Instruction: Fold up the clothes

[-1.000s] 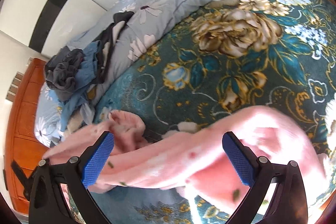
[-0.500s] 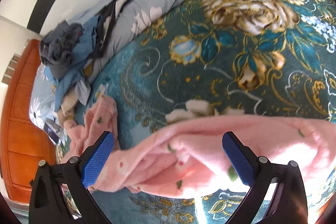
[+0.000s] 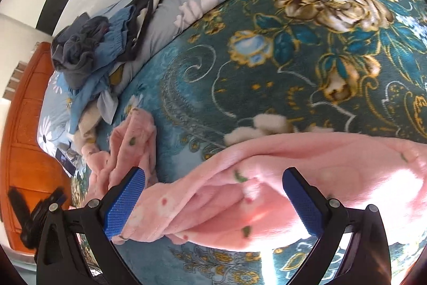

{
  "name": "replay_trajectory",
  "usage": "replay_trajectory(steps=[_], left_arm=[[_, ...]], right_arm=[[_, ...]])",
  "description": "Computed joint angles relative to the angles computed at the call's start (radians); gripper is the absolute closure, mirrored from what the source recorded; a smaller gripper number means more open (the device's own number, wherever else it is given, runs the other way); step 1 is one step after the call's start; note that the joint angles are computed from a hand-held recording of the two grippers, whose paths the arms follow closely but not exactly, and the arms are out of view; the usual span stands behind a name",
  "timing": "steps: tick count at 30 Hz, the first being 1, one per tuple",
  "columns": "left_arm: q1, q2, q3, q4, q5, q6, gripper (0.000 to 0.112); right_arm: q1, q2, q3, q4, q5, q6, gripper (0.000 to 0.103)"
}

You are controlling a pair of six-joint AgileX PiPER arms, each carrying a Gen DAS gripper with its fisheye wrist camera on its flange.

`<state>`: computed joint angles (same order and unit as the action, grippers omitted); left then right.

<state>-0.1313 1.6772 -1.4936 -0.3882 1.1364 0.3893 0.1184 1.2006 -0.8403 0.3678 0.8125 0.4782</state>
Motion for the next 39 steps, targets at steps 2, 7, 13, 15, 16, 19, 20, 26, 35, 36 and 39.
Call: replay_trajectory(steps=[2, 7, 13, 15, 16, 19, 20, 26, 35, 36, 39], left_arm=[[-0.130, 0.030, 0.023, 0.093, -0.034, -0.053, 0.049], [-0.241, 0.076, 0.090, 0.267, -0.096, -0.158, 0.054], [-0.083, 0.028, 0.151, 0.226, -0.160, -0.125, 0.103], [0.011, 0.018, 0.124, 0.195, -0.168, -0.110, 0.103], [0.058, 0.018, 0.106, 0.180, -0.169, -0.102, 0.103], [0.221, 0.042, -0.001, 0.129, -0.144, -0.104, 0.103], [0.273, 0.061, -0.052, 0.115, -0.132, -0.115, 0.103], [0.556, 0.136, -0.245, 0.075, -0.100, -0.081, 0.103], [0.791, 0.190, -0.213, 0.042, -0.107, -0.063, 0.103], [0.804, 0.198, -0.212, 0.053, -0.108, -0.064, 0.103], [0.840, 0.227, -0.211, 0.086, -0.109, -0.068, 0.103]], right_arm=[[0.017, 0.001, 0.010, -0.005, -0.001, 0.027, 0.000], [0.019, -0.021, 0.048, 0.006, 0.000, 0.040, 0.000], [0.007, 0.003, 0.066, 0.042, -0.023, 0.022, 0.000], [0.014, 0.017, 0.057, 0.061, -0.033, 0.001, 0.000], [0.019, 0.024, 0.049, 0.066, -0.035, -0.009, 0.000], [0.041, 0.038, 0.024, 0.067, -0.041, -0.019, 0.000], [0.048, 0.041, 0.014, 0.067, -0.043, -0.021, 0.000], [0.124, 0.106, -0.111, 0.031, -0.056, -0.054, 0.000], [0.287, 0.401, -0.336, 0.013, -0.014, -0.114, 0.000], [0.304, 0.420, -0.350, -0.016, 0.001, -0.092, 0.000], [0.305, 0.392, -0.289, -0.062, 0.039, -0.036, 0.000]])
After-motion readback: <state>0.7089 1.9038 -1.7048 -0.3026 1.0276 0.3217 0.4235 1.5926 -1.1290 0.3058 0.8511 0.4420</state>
